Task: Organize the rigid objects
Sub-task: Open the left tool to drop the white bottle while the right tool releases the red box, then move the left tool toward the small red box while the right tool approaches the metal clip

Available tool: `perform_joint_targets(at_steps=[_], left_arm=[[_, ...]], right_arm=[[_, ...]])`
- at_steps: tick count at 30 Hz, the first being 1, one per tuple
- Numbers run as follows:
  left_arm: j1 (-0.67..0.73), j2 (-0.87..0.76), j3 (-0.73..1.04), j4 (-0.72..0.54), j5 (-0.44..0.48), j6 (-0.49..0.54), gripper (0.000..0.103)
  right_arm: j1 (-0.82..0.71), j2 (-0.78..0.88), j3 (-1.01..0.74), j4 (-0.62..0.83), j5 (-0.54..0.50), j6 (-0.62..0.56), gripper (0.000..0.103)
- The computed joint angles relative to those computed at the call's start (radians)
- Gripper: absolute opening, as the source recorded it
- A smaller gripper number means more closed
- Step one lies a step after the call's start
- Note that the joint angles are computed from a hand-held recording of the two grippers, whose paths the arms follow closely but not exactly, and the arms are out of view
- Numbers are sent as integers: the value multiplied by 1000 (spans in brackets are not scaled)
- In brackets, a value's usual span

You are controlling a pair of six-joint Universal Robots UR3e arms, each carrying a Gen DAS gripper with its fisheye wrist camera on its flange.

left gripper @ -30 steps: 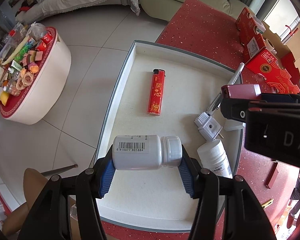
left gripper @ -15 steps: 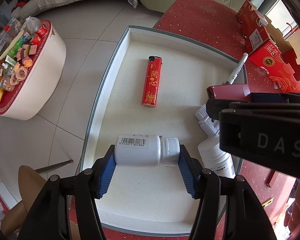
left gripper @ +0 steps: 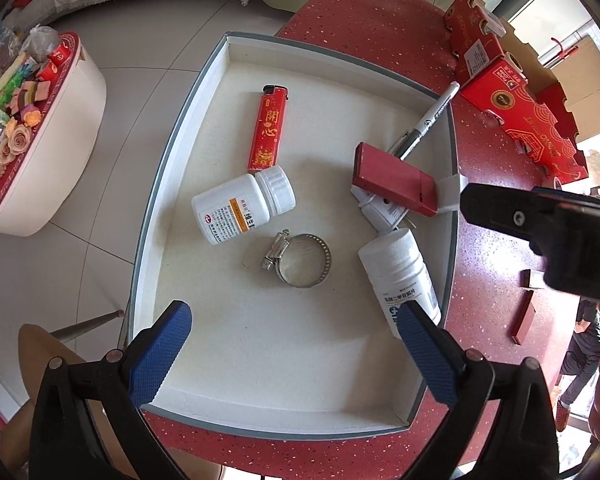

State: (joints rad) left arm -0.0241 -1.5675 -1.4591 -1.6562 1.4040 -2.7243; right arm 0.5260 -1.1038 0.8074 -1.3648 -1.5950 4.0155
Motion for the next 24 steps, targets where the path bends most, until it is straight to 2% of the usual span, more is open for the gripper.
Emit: perform_joint_targets(at_steps=[7, 14, 20, 24], left_arm=[[-116, 44, 27, -67, 7, 7, 103], [-317, 32, 83, -126, -11, -8, 103], [-540, -53, 157, -111, -3, -73, 103], [-701, -167, 240, -74, 15, -141, 103]], right_arm=[[82, -411, 560, -108, 55, 290, 93], [274, -745, 959, -153, 144, 741, 93], [443, -904, 1095, -169, 159, 1077, 93], [544, -952, 1132, -188, 138, 1254, 93]])
